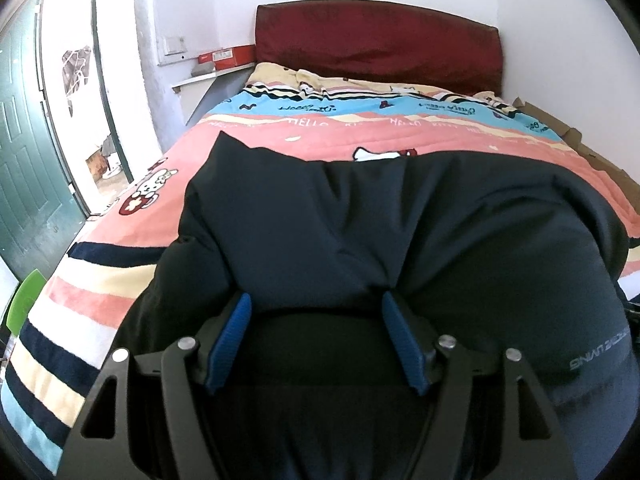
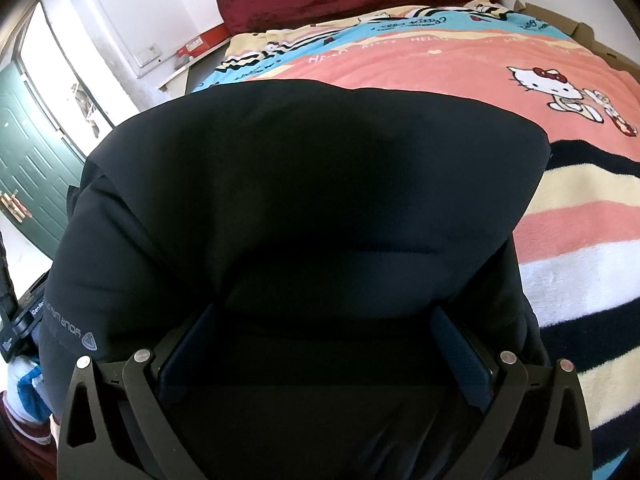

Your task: Fold large clothes

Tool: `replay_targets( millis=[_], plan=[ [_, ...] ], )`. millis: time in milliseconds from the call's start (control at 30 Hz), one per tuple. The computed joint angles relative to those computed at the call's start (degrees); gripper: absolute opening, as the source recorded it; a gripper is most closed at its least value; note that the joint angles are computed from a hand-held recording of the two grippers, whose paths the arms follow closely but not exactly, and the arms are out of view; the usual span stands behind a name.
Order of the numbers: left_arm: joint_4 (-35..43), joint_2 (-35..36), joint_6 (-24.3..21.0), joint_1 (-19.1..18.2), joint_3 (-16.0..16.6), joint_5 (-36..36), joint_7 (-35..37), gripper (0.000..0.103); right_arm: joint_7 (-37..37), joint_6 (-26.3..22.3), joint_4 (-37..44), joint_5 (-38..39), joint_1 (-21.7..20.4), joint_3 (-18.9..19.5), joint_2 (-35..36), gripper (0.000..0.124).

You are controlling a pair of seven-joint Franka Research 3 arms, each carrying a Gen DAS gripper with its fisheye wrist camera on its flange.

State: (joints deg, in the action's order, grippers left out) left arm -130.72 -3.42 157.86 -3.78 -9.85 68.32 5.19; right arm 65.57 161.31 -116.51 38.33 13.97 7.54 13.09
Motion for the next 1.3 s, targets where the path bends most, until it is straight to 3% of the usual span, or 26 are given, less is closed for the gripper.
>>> replay_targets(
  millis=[467, 533, 600, 633, 700, 767, 1033, 1300],
  plan=[
    [-0.22, 0.41, 0.95, 0.04, 0.41, 1.85, -2.18, 0.067, -2.82, 0.95, 0.19, 3.22, -0.53, 0.84, 0.73, 0.103],
    [-0.15, 0.45, 1.99, 0.03, 0.96, -5.55, 4.80, 0.067, -1.52, 0.14, 0.61, 1.94, -0.16, 0.28, 0.90, 0.103],
    [-0.12, -0.05, 2.22, -0.55, 1.93, -22.65, 21.43, 0.067, 5.14, -4.65, 3.01, -4.71, 1.33, -2.31, 1.49, 0.103],
    [-0.08, -0.64, 1.53, -0.73, 2.10, -27.93, 26.83, 0.067, 9.88, -7.14, 4.47, -9.63, 2.48, -3.96, 1.68, 0.102],
    [-0.66, -3.20, 0.08, -0.60, 2.22, -33.44, 33.10, 0.067, 16.99, -9.08, 5.39, -17.72, 4.18, -5.93, 1.02, 0.102],
    [-2.42, -7.69, -1.17, 0.00, 2.45, -35.98, 37.08, 0.067, 21.95, -8.00, 4.00, -24.67, 5.25, -7.12, -1.30, 0.102],
    [-8.44, -19.89, -8.13, 1.23, 5.56, -48.20, 50.16, 0.069, 20.48, -9.85, -2.11, -18.42, -0.06, -5.33, -11.23, 0.102],
    [-13.17, -17.90, -5.57, 0.30, 6.66, -57.70, 56.75, 0.071, 16.71, -14.81, -4.13, -11.24, -2.37, -6.21, -13.66, 0.102]
  ],
)
